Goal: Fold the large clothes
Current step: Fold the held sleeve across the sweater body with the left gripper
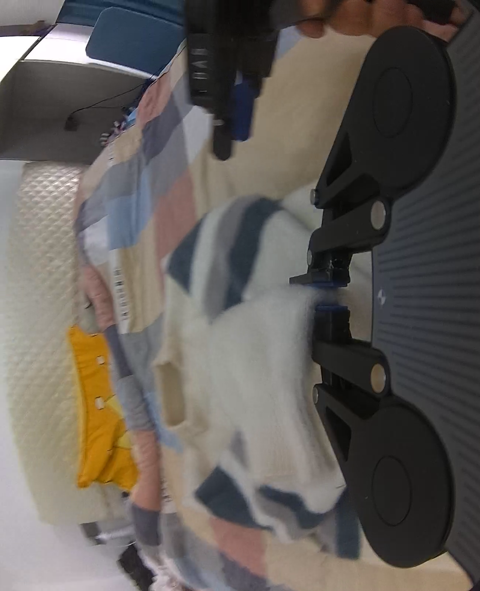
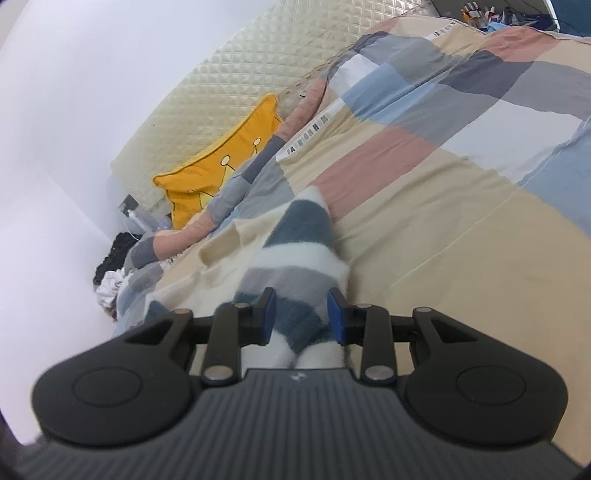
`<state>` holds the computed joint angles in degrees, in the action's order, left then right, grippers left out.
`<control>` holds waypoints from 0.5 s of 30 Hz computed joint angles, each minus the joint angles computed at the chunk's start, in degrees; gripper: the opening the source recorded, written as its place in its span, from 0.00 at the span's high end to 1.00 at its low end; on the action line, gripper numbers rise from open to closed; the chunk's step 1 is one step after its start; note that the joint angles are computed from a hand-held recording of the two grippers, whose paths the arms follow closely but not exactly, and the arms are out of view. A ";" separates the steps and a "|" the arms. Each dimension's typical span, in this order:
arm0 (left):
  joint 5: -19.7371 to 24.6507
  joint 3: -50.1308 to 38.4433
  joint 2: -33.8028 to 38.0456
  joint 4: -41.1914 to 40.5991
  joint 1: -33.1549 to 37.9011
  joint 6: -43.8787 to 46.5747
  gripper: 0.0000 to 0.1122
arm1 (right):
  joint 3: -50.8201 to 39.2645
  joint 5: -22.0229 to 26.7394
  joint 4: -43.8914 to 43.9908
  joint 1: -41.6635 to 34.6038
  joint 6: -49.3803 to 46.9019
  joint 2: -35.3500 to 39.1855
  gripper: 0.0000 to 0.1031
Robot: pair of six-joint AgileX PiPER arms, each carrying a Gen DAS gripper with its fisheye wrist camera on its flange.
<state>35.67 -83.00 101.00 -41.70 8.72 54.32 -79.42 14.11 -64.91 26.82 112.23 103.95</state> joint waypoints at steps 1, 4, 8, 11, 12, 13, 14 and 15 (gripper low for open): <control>1.66 -0.04 0.30 -0.04 0.80 0.07 0.91 | -0.65 -0.10 1.09 -0.02 -1.32 0.49 0.66; 6.02 0.38 -0.44 -2.07 4.35 1.32 0.89 | -1.71 -0.52 4.23 0.12 -5.47 1.20 0.66; 18.32 -4.87 0.51 -5.01 9.89 1.26 0.57 | -2.26 0.36 4.66 0.64 -7.89 1.70 0.66; 21.89 -4.74 -1.10 -7.34 13.59 2.49 0.54 | -4.85 2.26 12.22 0.81 -16.11 3.61 0.66; 23.62 -5.19 -1.25 -8.49 15.20 3.13 0.54 | -5.34 2.32 14.03 0.89 -17.85 3.98 0.66; 24.95 -5.59 -1.23 -9.88 17.12 3.71 0.54 | -5.54 2.27 14.98 1.08 -18.79 4.16 0.66; 26.28 -6.44 -1.31 -10.77 18.72 3.46 0.52 | -5.54 1.76 15.47 1.37 -19.41 4.19 0.66; 27.59 -7.47 -0.90 -12.09 20.58 3.38 0.51 | -5.23 0.58 15.24 1.53 -19.46 4.04 0.66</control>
